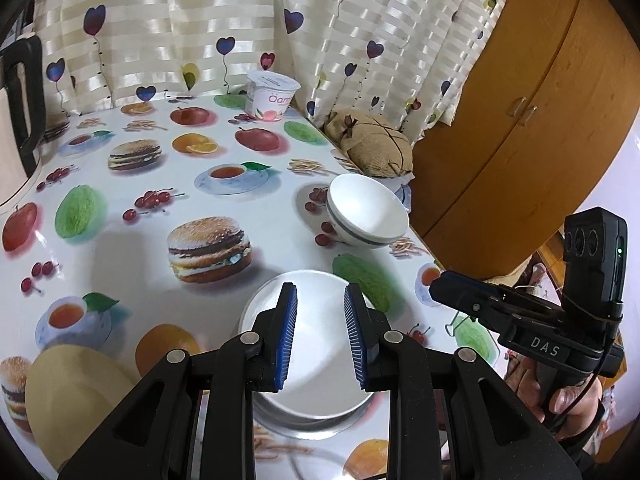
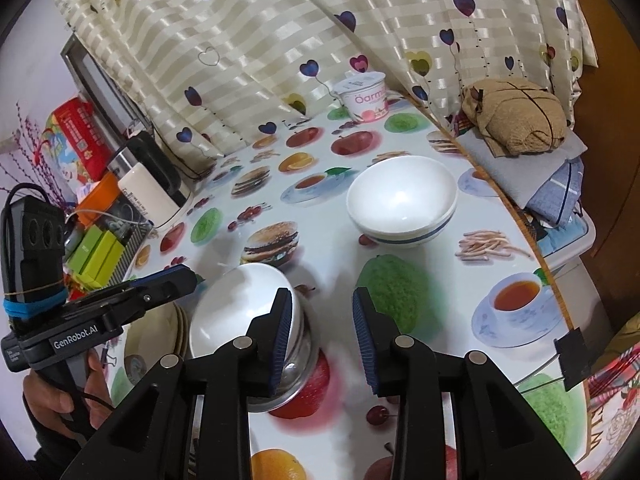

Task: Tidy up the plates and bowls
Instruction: 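Move the left gripper to the second blue-rimmed white bowl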

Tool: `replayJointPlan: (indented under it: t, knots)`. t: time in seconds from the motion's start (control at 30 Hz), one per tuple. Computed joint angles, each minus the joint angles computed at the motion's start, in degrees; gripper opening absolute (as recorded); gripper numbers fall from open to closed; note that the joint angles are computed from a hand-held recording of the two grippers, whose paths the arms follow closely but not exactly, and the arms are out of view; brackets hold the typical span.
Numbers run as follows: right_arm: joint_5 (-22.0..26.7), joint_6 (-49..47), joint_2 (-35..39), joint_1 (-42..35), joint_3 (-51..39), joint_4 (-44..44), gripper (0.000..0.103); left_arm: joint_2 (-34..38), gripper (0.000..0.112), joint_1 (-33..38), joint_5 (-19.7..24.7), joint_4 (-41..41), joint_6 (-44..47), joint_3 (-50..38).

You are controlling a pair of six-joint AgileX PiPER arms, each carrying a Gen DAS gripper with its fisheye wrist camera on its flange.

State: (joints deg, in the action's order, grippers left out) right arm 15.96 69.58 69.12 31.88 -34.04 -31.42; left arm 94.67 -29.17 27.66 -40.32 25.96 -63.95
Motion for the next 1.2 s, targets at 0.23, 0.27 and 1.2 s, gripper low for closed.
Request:
replayJointPlan:
  t: [0.23, 0.27, 1.2]
  knots:
    - [-1.54, -9.37, -0.94, -4.13, 0.96, 7.57, 0.031, 3.15, 0.025, -1.54, 1.22, 4.62, -5.16, -5.01]
    - [-1.59, -10.24, -1.09, -4.42, 0.99, 8.21, 0.031, 3.67, 0.025, -1.82, 1.23, 5.41, -6.04, -5.78]
    - [-2.49, -69.15, 7.55, -25.72, -3.18, 57.11, 0.031, 27.37, 0.025, -3.98, 20.82, 16.68, -17.35, -43.79]
